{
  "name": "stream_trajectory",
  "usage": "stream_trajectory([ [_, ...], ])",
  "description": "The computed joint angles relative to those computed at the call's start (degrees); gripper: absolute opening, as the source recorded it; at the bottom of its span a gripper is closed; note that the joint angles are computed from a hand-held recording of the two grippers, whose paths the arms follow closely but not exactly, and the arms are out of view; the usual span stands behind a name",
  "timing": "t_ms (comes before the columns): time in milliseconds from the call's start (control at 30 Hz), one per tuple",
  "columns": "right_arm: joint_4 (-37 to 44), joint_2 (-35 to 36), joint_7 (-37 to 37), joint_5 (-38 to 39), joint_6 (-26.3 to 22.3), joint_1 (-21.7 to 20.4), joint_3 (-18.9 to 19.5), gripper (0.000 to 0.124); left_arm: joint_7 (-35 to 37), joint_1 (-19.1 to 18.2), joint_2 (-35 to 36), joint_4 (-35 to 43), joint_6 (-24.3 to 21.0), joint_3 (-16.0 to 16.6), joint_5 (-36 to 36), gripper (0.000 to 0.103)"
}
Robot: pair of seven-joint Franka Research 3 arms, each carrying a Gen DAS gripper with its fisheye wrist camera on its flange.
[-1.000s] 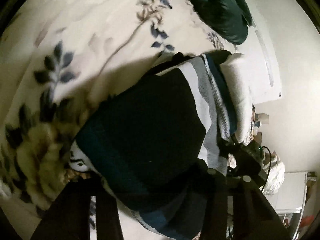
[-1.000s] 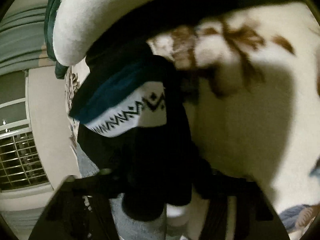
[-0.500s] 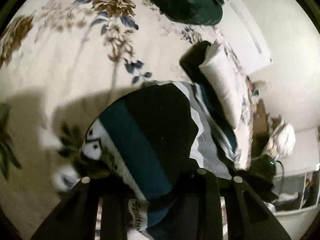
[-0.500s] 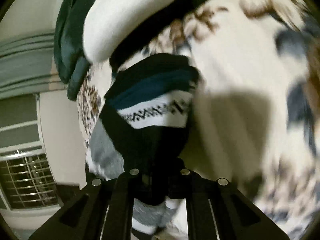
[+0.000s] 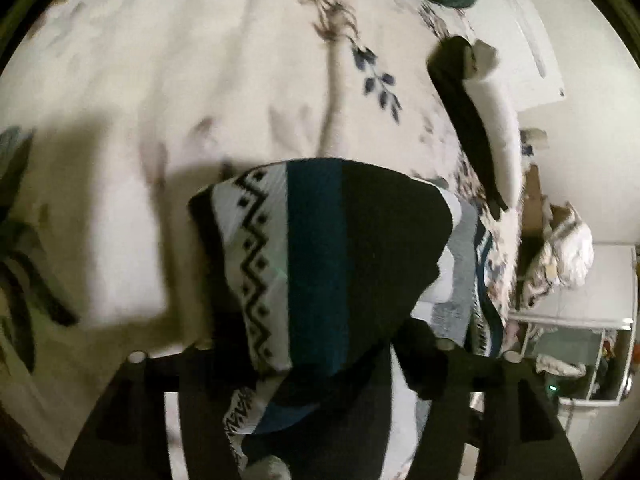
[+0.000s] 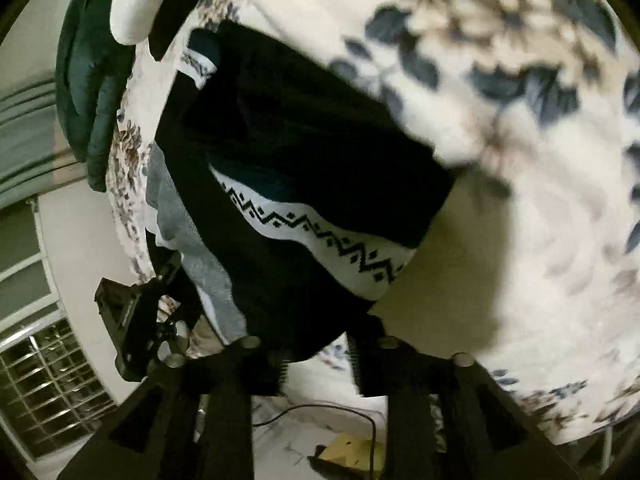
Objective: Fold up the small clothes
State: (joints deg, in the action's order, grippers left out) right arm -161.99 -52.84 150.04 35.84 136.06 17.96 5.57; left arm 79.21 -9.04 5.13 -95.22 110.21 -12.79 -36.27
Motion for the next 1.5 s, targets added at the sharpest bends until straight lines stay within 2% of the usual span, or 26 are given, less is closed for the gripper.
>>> stream_trajectory([
  [33, 1.73, -0.06, -0.01, -3.03, -2.88, -1.41, 0.14, 0.047, -0.83, -0.34, -0.37, 0.04, 0.3, -0.09, 1.87, 0.07],
  [167, 8.2, 0.64, -1.91, -11.37, -11.61, -5.98, -0.44, 0.062, -4.17, -2.05, -3.01, 0.04, 2.17, -0.35, 11.8, 0.073],
  [200, 9.46, 0.8, -2.37, -13.0, -13.15, -7.0, -0.16, 0.068, -5.4, -2.67, -3.69, 0.64, 1.95, -0.51, 16.2, 0.077],
  [233, 11.4, 1.91, -3.37, -15.08, -14.26, -8.15, 0.11, 0.074, -6.44, -3.26, -4.25, 1.4, 1.16, -0.69, 20.59, 0.087],
  [300, 14.58, 4.57, -6.07, -18.4, -15.56, -9.68, 0.32, 0.082, -7.25, -3.94, -5.37, 1.54, 0.73, -0.71, 25.82, 0.094],
  [333, 15.46, 5.88, -7.39, -20.45, -15.39, -8.96, -1.19, 0.083, -7.55, -4.17, -6.17, 1.19, 0.93, -0.68, 27.52, 0.099],
  [367, 17.39, 9.19, -10.57, -19.92, -15.14, -10.19, -0.81, 0.083, -7.77, -4.37, -7.03, 0.69, 1.11, -0.64, 29.04, 0.102],
  [467, 17.31, 13.3, -16.24, -18.62, -14.01, -9.91, -2.87, 0.083, -8.05, -4.81, -8.54, -0.85, 1.15, -0.41, 30.85, 0.103],
  [500, 17.6, 15.89, -18.61, -16.7, -13.56, -9.15, -4.03, 0.079, -8.38, -4.9, -8.69, -1.24, 0.91, -0.33, 31.04, 0.103],
  [533, 18.02, 18.04, -19.8, -15.46, -13.56, -9.02, -4.47, 0.051, -8.31, -4.93, -9.0, -1.94, 0.82, -0.14, 30.41, 0.103],
  [567, 19.01, 20.45, -20.71, -14.79, -13.93, -8.81, -4.31, 0.029, -8.85, -5.06, -8.77, -1.87, 0.7, -0.17, 30.26, 0.103],
  [600, 20.04, 21.72, -21.4, -14.67, -14.6, -8.75, -4.03, 0.015, -9.45, -5.15, -8.73, -2.01, 0.79, -0.18, 30.18, 0.103],
  [700, 22.52, 20.89, -18.3, -22.42, -16.79, -11.42, -0.16, 0.013, -9.87, -5.27, -9.21, -2.91, 1.49, -0.02, 29.04, 0.103],
  [767, 20.86, 18.55, -15.23, -23.04, -17.55, -13.07, -0.89, 0.012, -10.18, -5.3, -9.33, -3.33, 1.66, 0.09, 28.64, 0.103],
  [867, 21.72, 21.07, -19.68, -21.44, -20.35, -12.21, -3.44, 0.013, -11.14, -5.18, -9.0, -3.39, 1.74, 0.27, 28.01, 0.103],
  [967, 24.4, 23.16, -23.84, -21.38, -19.08, -12.22, -3.88, 0.027, -11.5, -4.99, -8.26, -2.83, 2.17, 0.33, 28.25, 0.103],
  [1033, 25.38, 23.97, -25.44, -22.23, -15.1, -13.03, -3.75, 0.058, -11.4, -4.82, -7.08, -1.95, 2.68, 0.37, 28.61, 0.103],
  [1067, 26.25, 25.35, -26.5, -22.43, -13.83, -13.29, -4.01, 0.063, -11.32, -4.72, -6.36, -1.42, 2.82, 0.37, 28.61, 0.103],
  [1167, 29.39, 32.28, -31.39, -18.99, -11.81, -13.2, -6.79, 0.066, -11.35, -4.44, -3.61, 0.58, 3.55, 0.23, 28.65, 0.103],
  [1233, 31.87, 37.86, -35.86, -13.97, -13.44, -12.93, -9.05, 0.066, -11.38, -4.29, -2.28, 1.67, 3.89, 0.05, 28.71, 0.103],
  [1300, 33.84, 42.33, -39.32, -10.57, -14.51, -12.91, -9.35, 0.066, -11.25, -4.13, -1.4, 2.46, 4.22, -0.1, 28.45, 0.103],
  [1367, 33.99, 43.18, -41.45, -10.17, -13.32, -13.08, -8.55, 0.061, -11.13, -4.02, -0.92, 2.99, 4.39, -0.24, 28.47, 0.103],
  [1433, 33.57, 42.6, -44.72, -6.34, -12.47, -12.9, -8.73, 0.012, -11.12, -3.92, -0.79, 2.95, 4.66, -0.32, 28.33, 0.103],
  [1500, 32.54, 40.86, -42.97, -7.26, -9.28, -13.12, -7.63, 0.009, -11.34, -3.81, -0.66, 2.81, 4.84, -0.34, 28.22, 0.103],
])
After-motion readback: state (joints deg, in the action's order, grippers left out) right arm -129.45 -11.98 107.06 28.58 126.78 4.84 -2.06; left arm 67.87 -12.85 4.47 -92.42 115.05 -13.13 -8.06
